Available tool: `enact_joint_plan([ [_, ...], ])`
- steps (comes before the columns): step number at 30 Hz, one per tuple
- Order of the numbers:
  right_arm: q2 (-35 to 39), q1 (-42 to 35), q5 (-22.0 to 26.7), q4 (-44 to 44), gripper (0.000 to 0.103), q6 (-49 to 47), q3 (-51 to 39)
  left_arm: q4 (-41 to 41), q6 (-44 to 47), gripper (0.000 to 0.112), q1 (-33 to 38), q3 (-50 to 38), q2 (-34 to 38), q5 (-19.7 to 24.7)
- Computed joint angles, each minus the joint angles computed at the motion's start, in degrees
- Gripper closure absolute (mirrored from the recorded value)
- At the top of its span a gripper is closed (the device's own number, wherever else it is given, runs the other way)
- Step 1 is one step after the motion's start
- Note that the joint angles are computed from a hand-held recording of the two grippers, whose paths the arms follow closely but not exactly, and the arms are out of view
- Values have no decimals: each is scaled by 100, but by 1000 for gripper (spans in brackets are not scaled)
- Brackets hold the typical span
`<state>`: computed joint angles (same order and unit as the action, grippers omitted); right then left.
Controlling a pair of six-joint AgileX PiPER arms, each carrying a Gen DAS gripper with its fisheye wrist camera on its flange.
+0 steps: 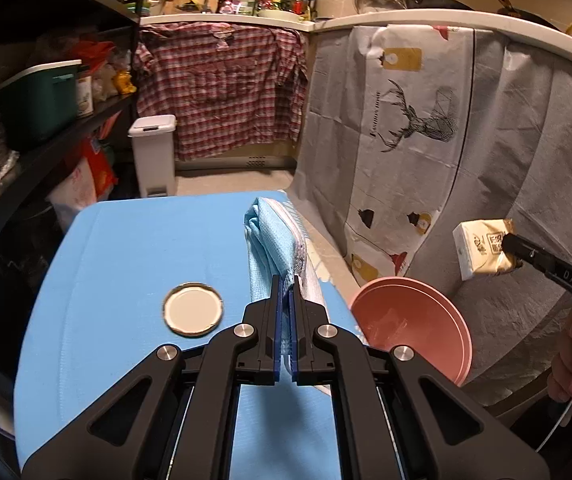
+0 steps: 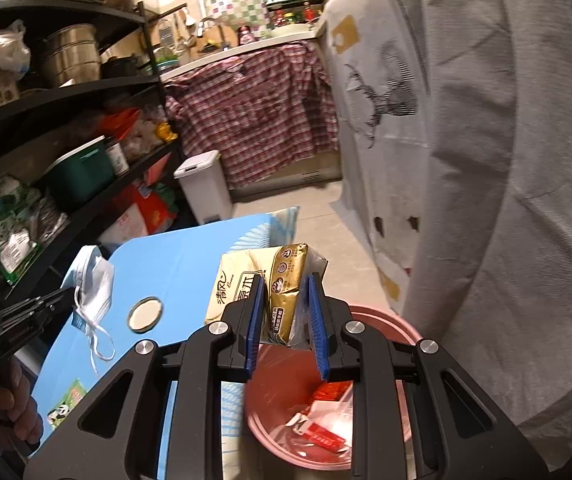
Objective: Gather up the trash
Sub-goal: 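Carry the mask with the left tool while the right tool carries the tissue packet over the bin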
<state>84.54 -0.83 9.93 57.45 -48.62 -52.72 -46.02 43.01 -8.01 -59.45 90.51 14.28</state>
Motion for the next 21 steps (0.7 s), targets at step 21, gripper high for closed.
enact_joint_plan([
  [21,281,-849,111,-29,80,11,-9,239,-392,109,-995,-602,733,-195],
])
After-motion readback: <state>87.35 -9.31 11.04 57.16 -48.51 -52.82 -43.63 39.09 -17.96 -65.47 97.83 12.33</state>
